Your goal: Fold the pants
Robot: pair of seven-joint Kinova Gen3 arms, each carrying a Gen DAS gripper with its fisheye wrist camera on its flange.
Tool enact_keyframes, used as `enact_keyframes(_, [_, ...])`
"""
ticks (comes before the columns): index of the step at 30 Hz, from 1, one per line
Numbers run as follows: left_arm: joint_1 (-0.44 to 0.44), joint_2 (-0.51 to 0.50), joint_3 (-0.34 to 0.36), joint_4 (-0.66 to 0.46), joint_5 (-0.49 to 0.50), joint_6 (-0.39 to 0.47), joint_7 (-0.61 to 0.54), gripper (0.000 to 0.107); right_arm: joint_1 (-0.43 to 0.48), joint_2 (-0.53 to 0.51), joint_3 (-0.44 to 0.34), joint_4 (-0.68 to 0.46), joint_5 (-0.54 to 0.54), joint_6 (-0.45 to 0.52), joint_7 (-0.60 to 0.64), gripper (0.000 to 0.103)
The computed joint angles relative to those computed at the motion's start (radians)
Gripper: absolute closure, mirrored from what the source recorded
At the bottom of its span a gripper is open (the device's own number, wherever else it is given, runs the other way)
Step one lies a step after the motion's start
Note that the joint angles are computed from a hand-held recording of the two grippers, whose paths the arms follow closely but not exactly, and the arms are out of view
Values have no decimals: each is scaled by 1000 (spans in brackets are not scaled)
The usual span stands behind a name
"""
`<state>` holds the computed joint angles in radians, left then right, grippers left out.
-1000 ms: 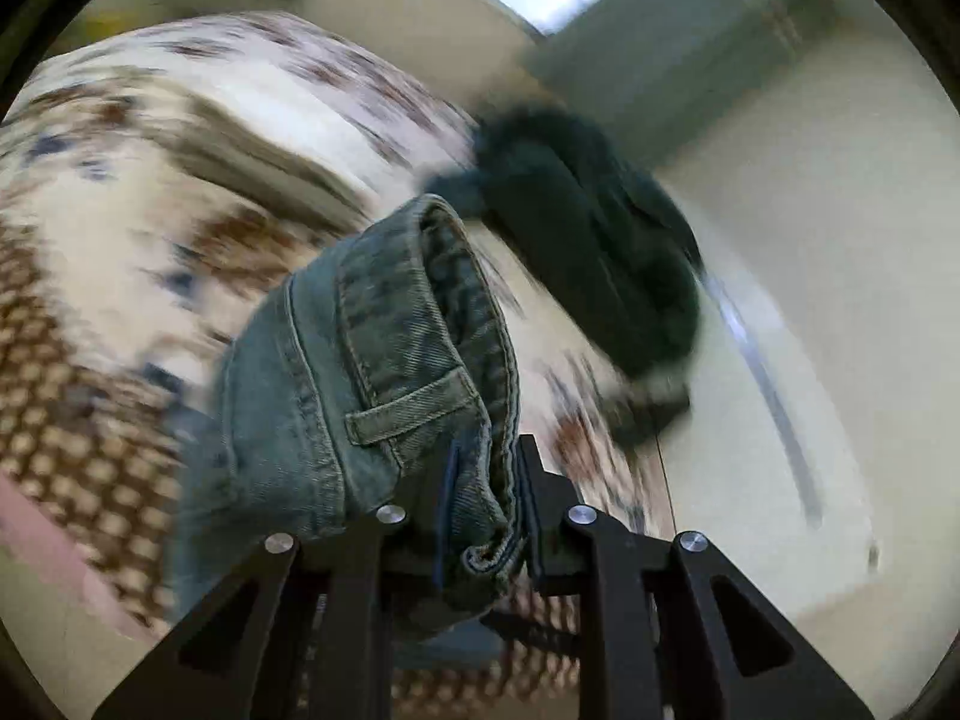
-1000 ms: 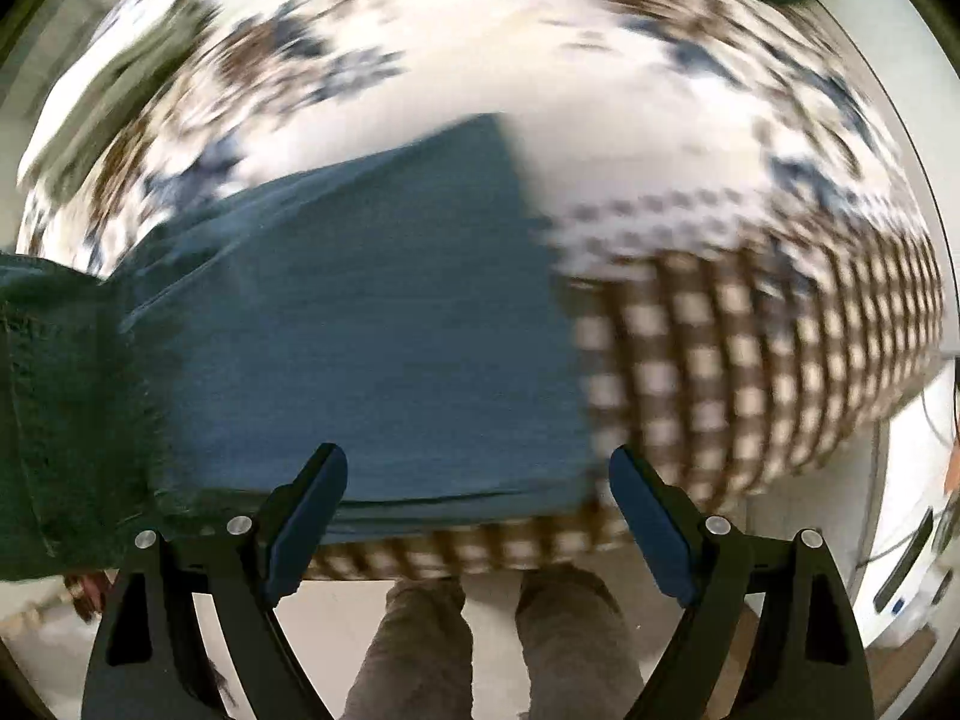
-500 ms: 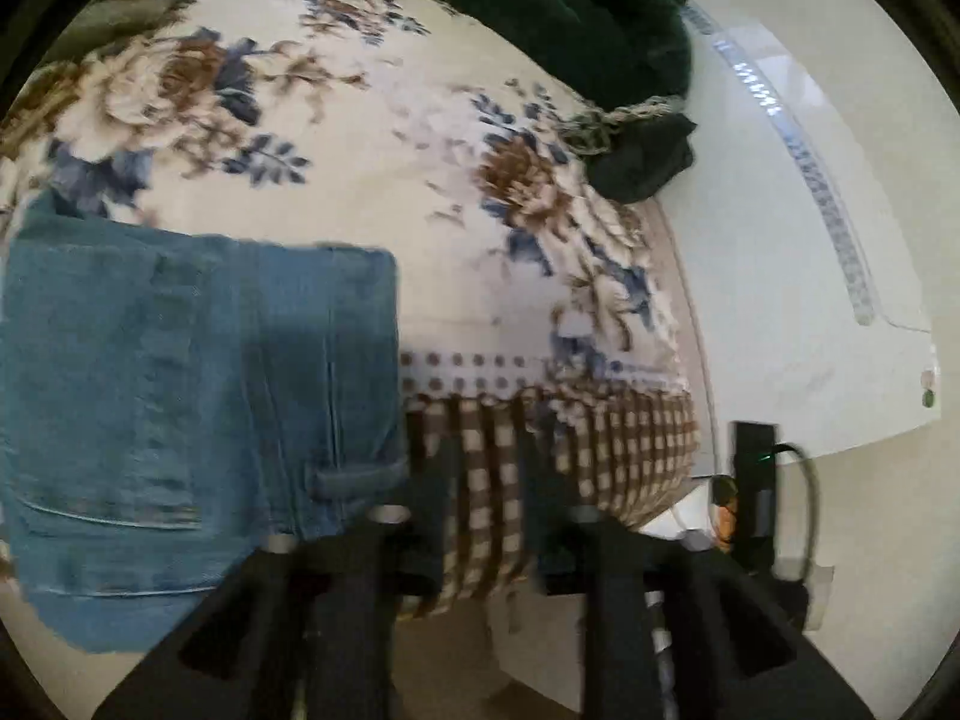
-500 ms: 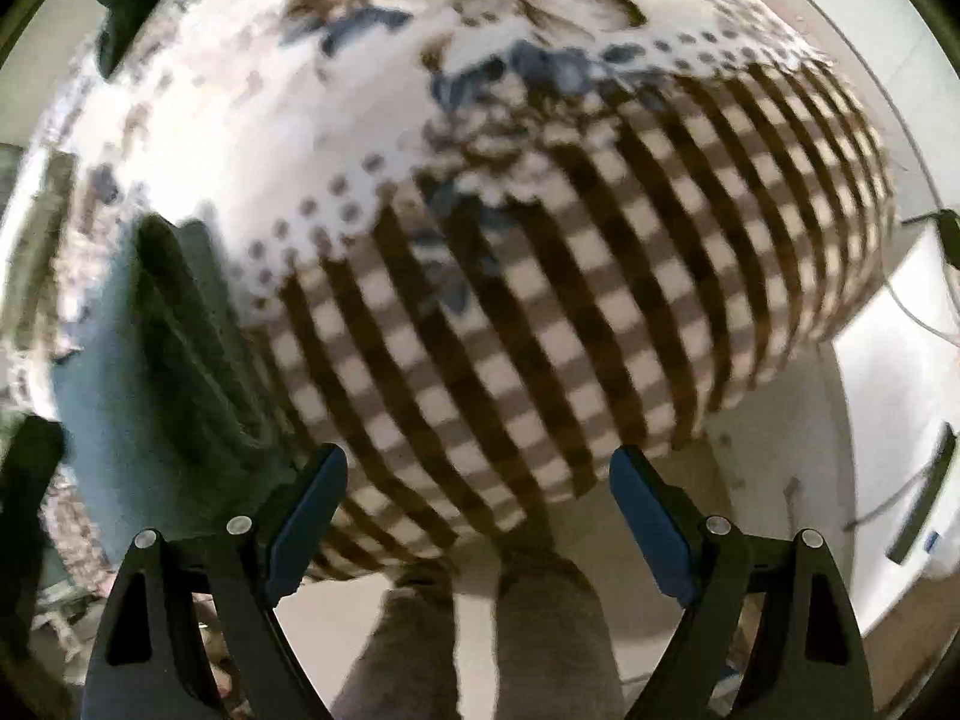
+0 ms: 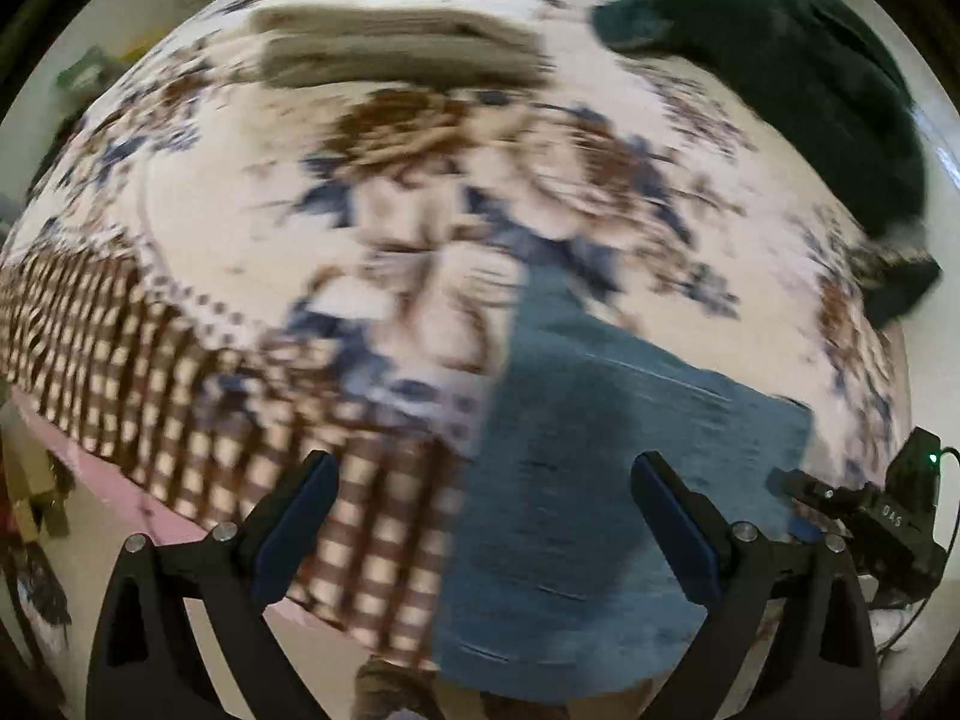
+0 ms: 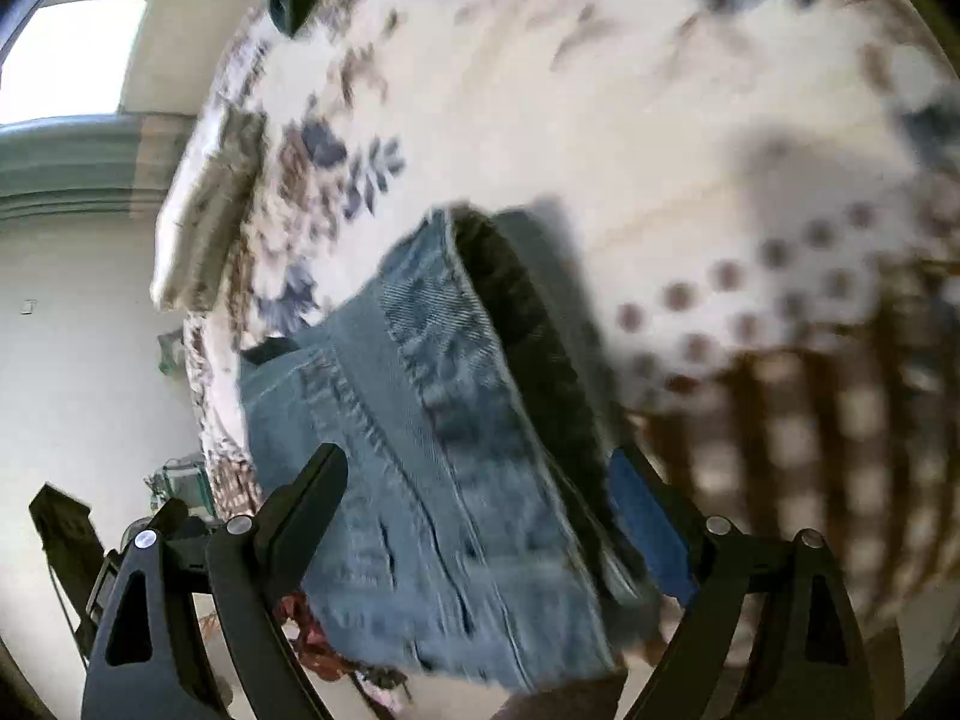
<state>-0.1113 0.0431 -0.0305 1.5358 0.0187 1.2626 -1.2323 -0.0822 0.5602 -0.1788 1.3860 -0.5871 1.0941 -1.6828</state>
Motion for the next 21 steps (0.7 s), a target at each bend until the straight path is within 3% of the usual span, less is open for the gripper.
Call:
enact_keyframes(1, [-6,-1,-7,7,-13,-2,5,8,-46,-12,32,6,41,-14,-14,79])
enact_keyframes(3, [-15,6,-13,13,-17,-10,3,8,-139,-50,93,-10,122,-16,-40,88])
enact_keyframes(6, [-29,19,-19,15,5,-28,6,8,-207,-148,133,18,211,-46,-109,90])
enact_keyframes(10, [-61,55,-25,-14,95,-40,-42,8,-133,-213,86,8,291,-13,-171,90])
enact_keyframes(15, [-90,173,-3,-70,233,-70,-105,8,-108,-193,100,-16,345,63,-197,90])
enact_keyframes(19, [-107,312,27,-138,307,-56,-134,8,-148,-149,110,-11,423,65,-222,90])
enact_keyframes(20, [-111,340,32,-146,314,-60,-144,20,-148,-143,110,-7,426,62,-228,90])
enact_keyframes(21, [-124,359,41,-142,333,-77,-170,40,-149,-140,110,-1,432,55,-233,90])
